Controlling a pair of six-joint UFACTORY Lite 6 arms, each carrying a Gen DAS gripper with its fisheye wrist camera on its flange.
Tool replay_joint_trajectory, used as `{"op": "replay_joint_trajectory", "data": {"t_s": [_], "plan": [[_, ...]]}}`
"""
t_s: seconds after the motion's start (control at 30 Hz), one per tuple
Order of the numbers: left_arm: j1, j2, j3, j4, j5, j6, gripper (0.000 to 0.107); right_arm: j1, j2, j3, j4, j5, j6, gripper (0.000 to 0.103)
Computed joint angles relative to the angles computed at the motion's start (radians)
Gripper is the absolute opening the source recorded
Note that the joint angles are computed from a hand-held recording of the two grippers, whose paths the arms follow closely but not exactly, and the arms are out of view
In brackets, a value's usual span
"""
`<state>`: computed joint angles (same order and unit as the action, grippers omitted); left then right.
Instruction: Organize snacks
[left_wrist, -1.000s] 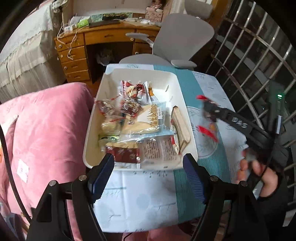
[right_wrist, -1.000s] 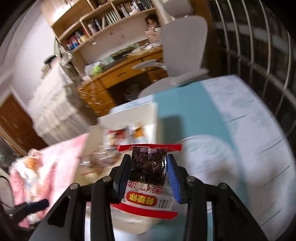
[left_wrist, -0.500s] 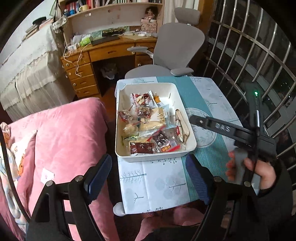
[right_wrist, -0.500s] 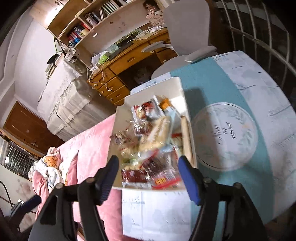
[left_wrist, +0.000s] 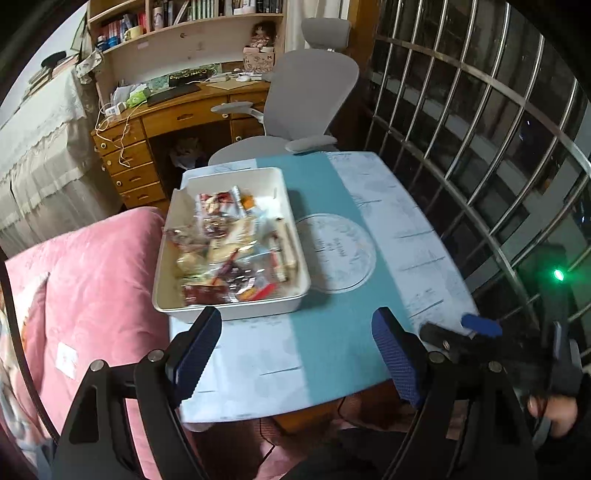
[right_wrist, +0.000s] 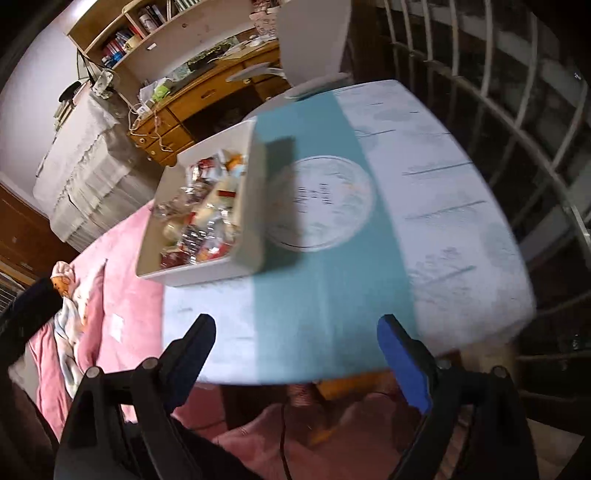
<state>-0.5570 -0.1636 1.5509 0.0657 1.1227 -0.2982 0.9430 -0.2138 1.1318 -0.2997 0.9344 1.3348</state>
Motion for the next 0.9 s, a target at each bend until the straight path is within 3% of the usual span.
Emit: {"op": "replay_joint_trajectory", "data": {"t_s": [0.2,0.27,0.53,0.63,0.8,0.9], "plan": [[-0.265,0.168,0.204,0.200,0.068,-0.324,0.086,-0.032,-0.174,0.019,0.022,0.191,-0.187,0.090],[-0.326,0.230,0.294,0.261,0.096,-0.400,0.093,-0.061,-0.200,0.066,0.027,0.247,-0.286,0.090],[-0.474,0.474,0.636,0.375,0.226,-0.563,0.102,-0.185,-0.246,0.190,0.081,0.311,-0.538,0.096],[-0.510,0.492,0.632,0.387,0.273,-0.618,0.102,-0.207,-0.292,0.133,0.117,0.284,-0.564,0.096],[-0.597,0.467,0.547,0.479,0.326,-0.704,0.102,-0.126,-0.337,0.049,0.034,0.294,-0.417,0.096],[-0.588,0.438,0.479,0.453,0.299,-0.736,0.102,-0.150,-0.328,0.026,0.052,0.292,-0.443,0.103]]}}
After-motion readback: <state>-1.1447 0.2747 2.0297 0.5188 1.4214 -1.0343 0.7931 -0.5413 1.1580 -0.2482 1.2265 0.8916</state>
